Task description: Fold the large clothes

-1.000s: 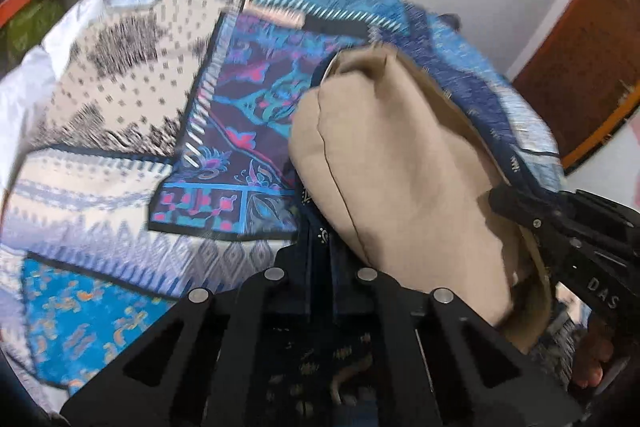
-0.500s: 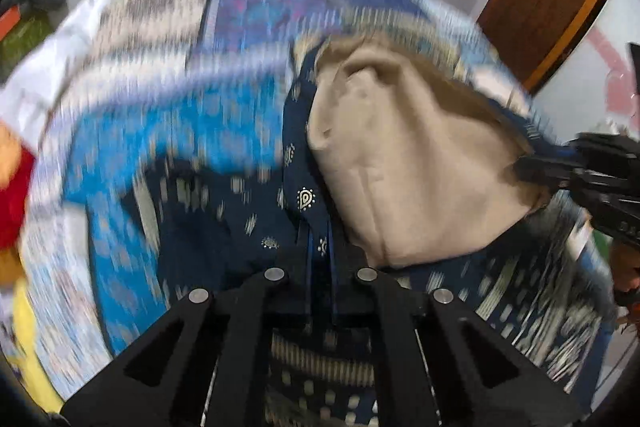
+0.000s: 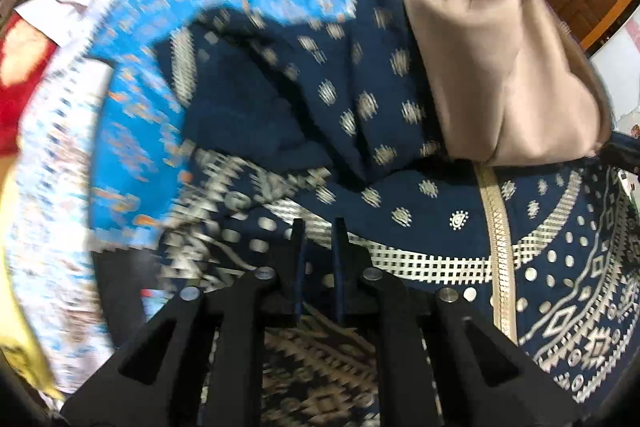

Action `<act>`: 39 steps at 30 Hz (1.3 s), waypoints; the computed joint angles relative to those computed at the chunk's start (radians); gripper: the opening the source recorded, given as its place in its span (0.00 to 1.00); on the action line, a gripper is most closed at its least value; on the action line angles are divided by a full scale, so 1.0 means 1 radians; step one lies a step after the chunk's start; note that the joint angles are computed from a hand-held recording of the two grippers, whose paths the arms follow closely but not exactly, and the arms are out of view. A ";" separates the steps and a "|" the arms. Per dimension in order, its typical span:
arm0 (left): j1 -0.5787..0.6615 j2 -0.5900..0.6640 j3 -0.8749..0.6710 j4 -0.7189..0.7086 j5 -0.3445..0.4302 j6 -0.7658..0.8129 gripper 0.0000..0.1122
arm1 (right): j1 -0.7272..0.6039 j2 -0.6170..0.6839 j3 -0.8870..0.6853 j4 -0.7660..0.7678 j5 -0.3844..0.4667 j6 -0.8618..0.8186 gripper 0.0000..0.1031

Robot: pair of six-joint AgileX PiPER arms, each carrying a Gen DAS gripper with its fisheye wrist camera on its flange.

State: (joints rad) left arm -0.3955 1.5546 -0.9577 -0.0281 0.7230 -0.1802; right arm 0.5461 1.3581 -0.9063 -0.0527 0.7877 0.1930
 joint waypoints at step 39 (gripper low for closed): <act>-0.257 0.173 -0.557 0.148 0.096 -0.011 0.07 | -0.422 0.128 -0.224 0.490 0.093 -0.390 0.10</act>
State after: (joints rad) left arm -0.6524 1.7272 -1.5145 0.1195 0.8192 -0.1913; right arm 0.1244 1.4858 -1.1303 0.4369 0.8804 -0.1967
